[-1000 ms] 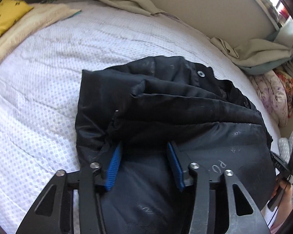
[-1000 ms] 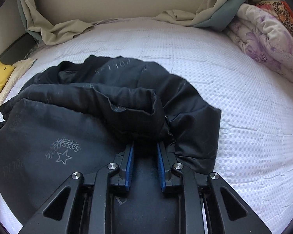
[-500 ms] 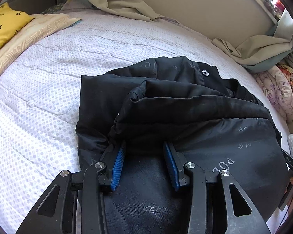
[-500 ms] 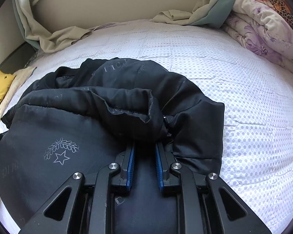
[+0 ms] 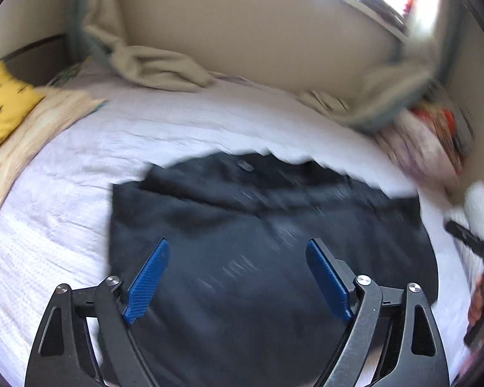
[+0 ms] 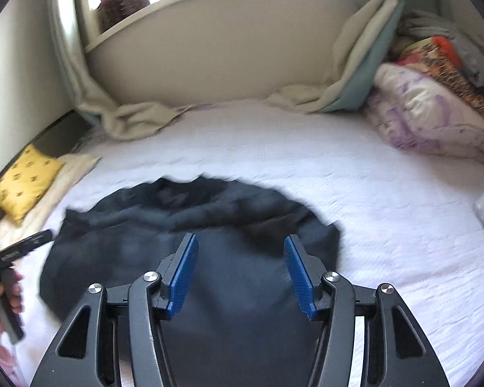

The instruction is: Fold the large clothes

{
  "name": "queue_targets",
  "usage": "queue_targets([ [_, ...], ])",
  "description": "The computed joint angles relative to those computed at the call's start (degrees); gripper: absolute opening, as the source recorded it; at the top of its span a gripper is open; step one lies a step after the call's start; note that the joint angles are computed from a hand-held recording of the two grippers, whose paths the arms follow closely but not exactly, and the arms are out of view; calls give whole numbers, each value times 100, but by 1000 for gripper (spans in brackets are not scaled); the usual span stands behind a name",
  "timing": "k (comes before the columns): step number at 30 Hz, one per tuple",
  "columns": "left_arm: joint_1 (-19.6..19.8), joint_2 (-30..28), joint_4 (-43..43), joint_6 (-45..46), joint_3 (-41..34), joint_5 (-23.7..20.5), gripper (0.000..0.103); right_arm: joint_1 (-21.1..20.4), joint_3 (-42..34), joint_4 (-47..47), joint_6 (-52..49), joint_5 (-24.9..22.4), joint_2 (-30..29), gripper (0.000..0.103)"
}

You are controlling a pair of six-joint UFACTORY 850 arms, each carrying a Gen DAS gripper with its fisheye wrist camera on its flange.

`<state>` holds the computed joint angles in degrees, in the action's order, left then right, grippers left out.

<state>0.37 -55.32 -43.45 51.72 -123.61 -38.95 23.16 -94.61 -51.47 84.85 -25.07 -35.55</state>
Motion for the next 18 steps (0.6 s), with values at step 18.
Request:
queue_targets([
  [18, -176, -284, 1137, -647, 367, 33, 94, 51, -421, 1863, -1962, -287, -975, 53],
])
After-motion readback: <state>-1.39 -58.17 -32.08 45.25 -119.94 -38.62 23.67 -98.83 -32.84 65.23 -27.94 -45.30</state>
